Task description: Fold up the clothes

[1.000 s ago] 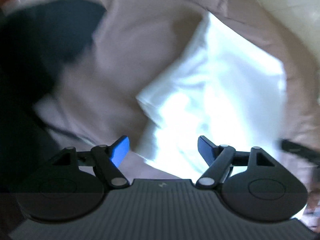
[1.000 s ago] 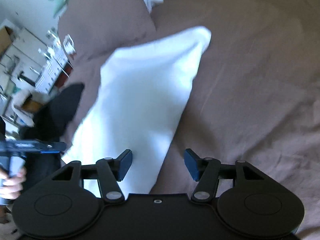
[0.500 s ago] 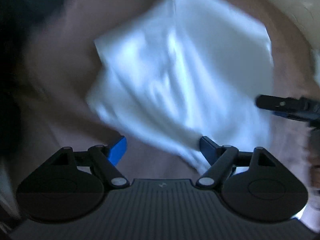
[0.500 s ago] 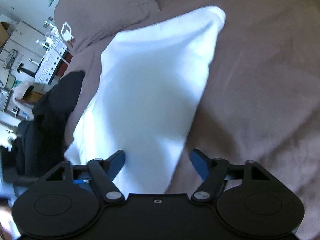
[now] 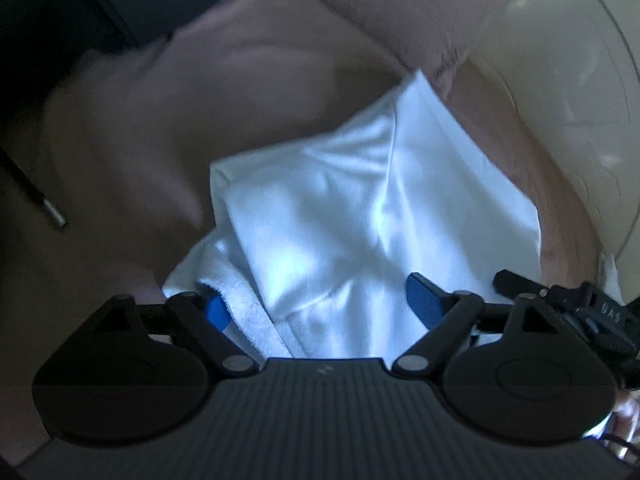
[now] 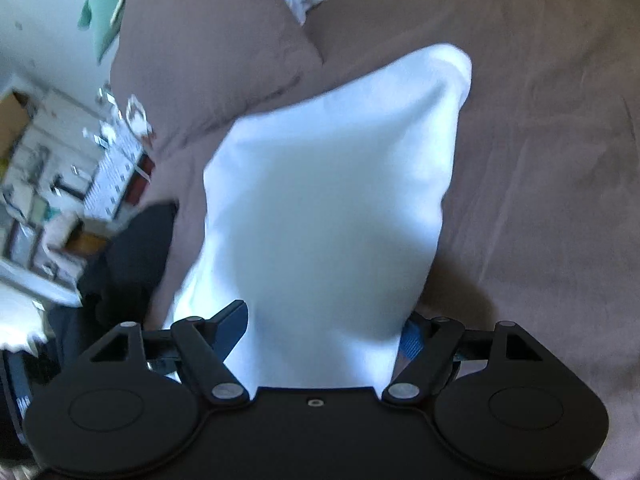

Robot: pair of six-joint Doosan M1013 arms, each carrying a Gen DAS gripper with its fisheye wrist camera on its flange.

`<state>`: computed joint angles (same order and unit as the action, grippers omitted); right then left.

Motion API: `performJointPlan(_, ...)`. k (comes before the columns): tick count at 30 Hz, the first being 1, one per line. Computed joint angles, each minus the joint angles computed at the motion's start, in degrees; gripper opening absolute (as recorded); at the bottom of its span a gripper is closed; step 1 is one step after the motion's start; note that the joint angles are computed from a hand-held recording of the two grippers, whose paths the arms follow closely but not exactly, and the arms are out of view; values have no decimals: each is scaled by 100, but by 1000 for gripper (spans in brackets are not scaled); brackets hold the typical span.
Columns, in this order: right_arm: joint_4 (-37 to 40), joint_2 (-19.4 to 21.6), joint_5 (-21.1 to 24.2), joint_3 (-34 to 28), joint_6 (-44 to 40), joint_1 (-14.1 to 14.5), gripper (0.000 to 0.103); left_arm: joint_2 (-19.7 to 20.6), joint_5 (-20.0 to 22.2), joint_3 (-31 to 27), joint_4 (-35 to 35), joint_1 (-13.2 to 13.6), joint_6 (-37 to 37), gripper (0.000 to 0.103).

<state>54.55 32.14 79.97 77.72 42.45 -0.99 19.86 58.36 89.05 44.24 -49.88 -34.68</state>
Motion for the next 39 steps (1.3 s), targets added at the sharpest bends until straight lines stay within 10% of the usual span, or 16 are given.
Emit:
performJointPlan(5, 837, -398, -542, 648, -1385, -63, 33, 181, 486, -293, 273, -131, 509, 42)
performJointPlan(10, 1431, -1123, -1247, 1327, -2756, -171, 31, 99, -4, -271, 986, -128, 1202, 31)
performJointPlan(14, 2234, -1903, -2841, 2080, -3417, -260, 31, 281, -744, -729, 1045, 112, 2692, 31)
performJointPlan(18, 1074, -2142, -3823, 2210, -2237, -287, 39, 820, -754, -1861, -988, 489, 5072, 47)
performJointPlan(21, -540, -1893, -3510, 1989, -638, -446, 47, 1469, 427, -2887, -2332, 644, 6243, 57)
performJointPlan(24, -133, -1477, -2489, 1806, 256, -932, 54, 1736, 869, -3256, -1992, 504, 6415, 64)
performJointPlan(28, 759, -1193, -2090, 1653, 979, -1249, 60, 1733, 806, -3205, -2023, 576, 6289, 67)
performJointPlan(34, 538, -946, -2821, 1314, 791, -967, 68, 1574, 482, -2931, -2315, 678, 5971, 72)
performJointPlan(36, 603, -834, -2940, 1230, 493, -896, 62, 1600, 420, -2932, -2328, 695, 5909, 74)
performJointPlan(38, 915, -963, -3290, 1372, -389, -869, 27, 1598, 410, -2929, -2330, 693, 5912, 74)
performJointPlan(39, 1133, -1041, -3457, 1460, -911, -862, 26, 1586, 410, -2922, -2342, 694, 5919, 74)
